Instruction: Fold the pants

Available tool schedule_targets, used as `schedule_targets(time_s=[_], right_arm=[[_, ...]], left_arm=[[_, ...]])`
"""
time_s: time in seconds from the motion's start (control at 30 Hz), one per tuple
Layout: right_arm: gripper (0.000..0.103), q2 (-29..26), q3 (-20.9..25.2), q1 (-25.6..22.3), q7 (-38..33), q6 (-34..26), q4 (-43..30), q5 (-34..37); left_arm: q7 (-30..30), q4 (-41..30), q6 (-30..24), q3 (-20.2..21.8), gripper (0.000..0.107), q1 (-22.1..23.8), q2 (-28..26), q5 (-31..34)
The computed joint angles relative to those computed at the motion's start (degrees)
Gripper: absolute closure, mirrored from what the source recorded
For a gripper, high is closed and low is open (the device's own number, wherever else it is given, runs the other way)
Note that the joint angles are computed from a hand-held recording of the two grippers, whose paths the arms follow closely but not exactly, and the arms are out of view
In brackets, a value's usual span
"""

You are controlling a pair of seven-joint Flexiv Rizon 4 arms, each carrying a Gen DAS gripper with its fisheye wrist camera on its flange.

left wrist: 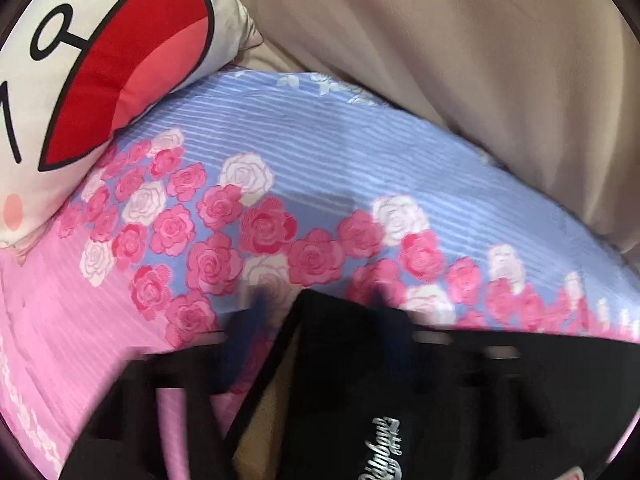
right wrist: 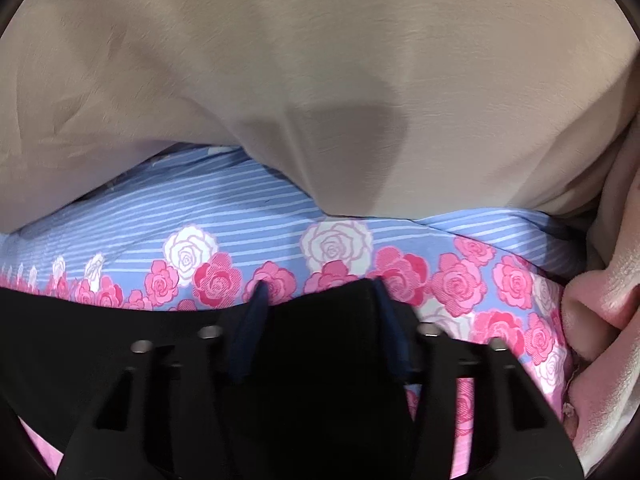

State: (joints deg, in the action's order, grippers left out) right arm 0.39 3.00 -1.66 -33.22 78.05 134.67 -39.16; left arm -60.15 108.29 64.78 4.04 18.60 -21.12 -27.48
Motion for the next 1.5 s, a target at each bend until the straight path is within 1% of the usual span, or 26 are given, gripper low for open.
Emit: schedule_targets(time_s=[0.07, 0.17, 0.3, 0.53, 0.63, 0.67, 0.77, 0.83, 0.93, 1.07, 1.23, 1.27, 1.3, 1.5], right_arm=[[0.077, 0.15, -0.12, -0.25, -0.3, 0.82, 0.34, -0.16], [0.08, 0.36, -0.34, -0.92, 2.32, 1.5, 0.68, -3.96], [0.081, 1.5, -0.47, -2.59, 7.56, 3.83, 1.7, -9.6], [0.082, 5.94, 1.51, -4.72, 9.31, 3.98, 2.36, -11.61], [0.082, 8.56, 2.59, -5.13, 7.63, 3.83, 2.96, -9.77], [0.082, 9.29, 3.69, -5.33, 8.36, 3.06, 2.75, -10.26], [0.082, 13.85, 5.25, -4.77, 5.84, 1.35, 4.12, -7.46], [0.082, 16.59, 6.35, -4.81, 4.33, 0.69, 4.87, -5.84], [0.082, 23.39, 7.6, -2.28, -0.52, -3.53, 6.32, 0.3], [0.082, 31.44, 9.87, -0.27, -5.27, -8.79, 7.62, 6.09], [0.082, 40.93, 12.56, 1.86, -8.72, -14.8, 9.45, 11.69], [0.082, 41.44, 12.47, 2.8, -7.31, -15.18, 9.85, 10.34], [0.082, 43.55, 13.89, 2.15, -8.59, -16.12, 10.32, 12.73], [0.082, 55.11, 16.09, 5.76, -10.8, -23.95, 13.35, 18.43]], left_arm=[[-1.48, -1.08, -2.79, 0.41, 0.082, 0.29, 0.33, -0.22], [-2.01, -0.66, -2.08, 0.75, 0.083, -0.24, 1.22, 0.68], [-1.13, 1.23, -0.72, 0.21, 0.083, -0.15, 3.62, -1.36], [2.44, 4.46, 0.46, 0.3, 0.083, -1.15, 9.1, -5.02], [5.01, 6.23, 0.12, 0.5, 0.083, -1.56, 11.73, -7.67], [6.15, 7.02, -0.08, 0.66, 0.083, -1.74, 12.83, -8.76], [9.43, 9.44, -1.24, 1.71, 0.083, -2.43, 16.57, -12.06], [11.9, 10.5, -3.03, 2.77, 0.083, -2.79, 18.92, -14.45], [14.21, 12.78, -5.04, 4.81, 0.084, -3.93, 23.39, -15.83], [17.84, 16.16, -8.72, 8.05, 0.084, -5.17, 30.13, -16.72], [20.86, 20.0, -13.75, 12.32, 0.084, -5.43, 38.39, -14.82], [21.45, 20.75, -14.74, 13.16, 0.084, -5.34, 39.96, -14.26], [21.97, 21.75, -15.7, 14.11, 0.084, -5.06, 41.98, -13.41], [23.85, 25.09, -21.1, 18.68, 0.084, -2.59, 49.72, -8.97]])
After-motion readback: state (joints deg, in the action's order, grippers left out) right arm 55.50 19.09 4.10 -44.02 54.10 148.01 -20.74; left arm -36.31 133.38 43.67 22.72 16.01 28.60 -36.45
